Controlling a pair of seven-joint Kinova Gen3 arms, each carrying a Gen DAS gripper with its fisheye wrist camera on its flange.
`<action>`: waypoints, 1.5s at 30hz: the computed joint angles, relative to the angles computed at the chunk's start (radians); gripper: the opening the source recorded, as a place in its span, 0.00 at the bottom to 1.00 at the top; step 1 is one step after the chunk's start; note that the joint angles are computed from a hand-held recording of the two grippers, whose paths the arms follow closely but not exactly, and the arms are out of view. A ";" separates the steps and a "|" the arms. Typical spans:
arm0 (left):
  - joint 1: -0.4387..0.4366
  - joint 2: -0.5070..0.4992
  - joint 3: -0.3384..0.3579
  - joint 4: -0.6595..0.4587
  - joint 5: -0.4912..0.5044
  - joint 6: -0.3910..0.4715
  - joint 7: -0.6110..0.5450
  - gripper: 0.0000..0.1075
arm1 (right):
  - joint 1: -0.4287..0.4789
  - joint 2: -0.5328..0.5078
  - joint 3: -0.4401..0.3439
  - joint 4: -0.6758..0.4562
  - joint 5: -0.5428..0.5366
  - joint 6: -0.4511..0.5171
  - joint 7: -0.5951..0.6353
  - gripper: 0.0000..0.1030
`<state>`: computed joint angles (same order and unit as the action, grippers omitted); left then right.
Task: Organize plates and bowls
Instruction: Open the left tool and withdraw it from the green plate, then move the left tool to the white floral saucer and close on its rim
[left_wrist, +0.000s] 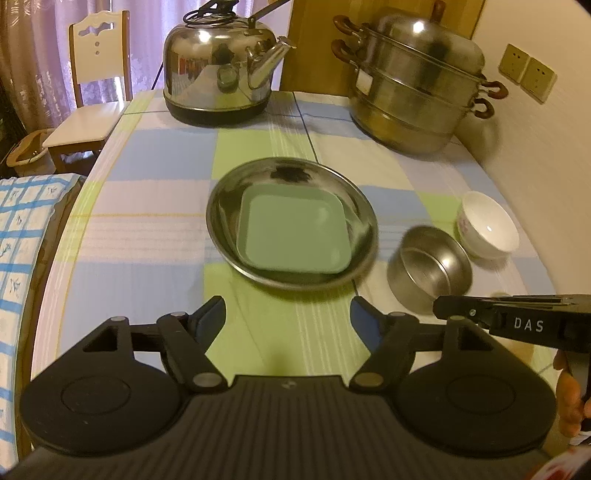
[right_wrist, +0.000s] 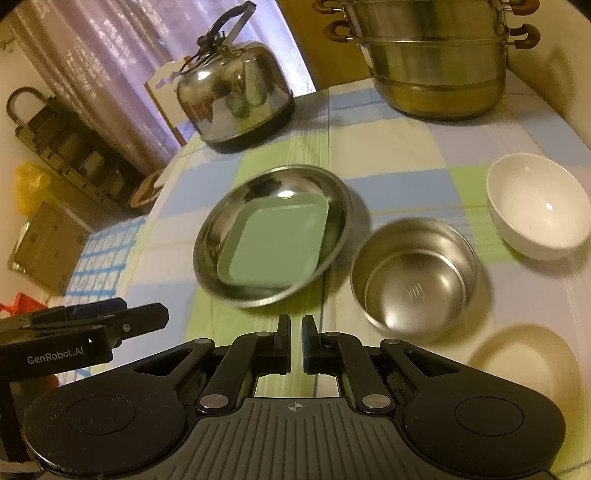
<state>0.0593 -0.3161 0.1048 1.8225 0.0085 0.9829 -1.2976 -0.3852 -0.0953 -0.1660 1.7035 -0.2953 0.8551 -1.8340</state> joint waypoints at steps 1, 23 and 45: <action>0.000 -0.011 0.012 0.003 -0.003 0.008 0.014 0.70 | 0.000 -0.011 0.003 0.010 -0.005 0.004 0.007 0.09; -0.001 -0.129 0.280 0.003 -0.129 0.171 0.335 0.83 | 0.028 -0.253 0.049 0.157 -0.033 0.111 0.046 0.51; 0.090 -0.108 0.354 0.028 -0.140 0.222 0.504 0.83 | 0.075 -0.313 0.083 0.223 -0.053 0.203 0.124 0.51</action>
<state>0.1496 -0.4237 0.4586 1.8503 -0.1315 1.2046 -0.7935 -0.3104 -0.4078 -0.0830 1.9269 -0.3479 1.0584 -1.7101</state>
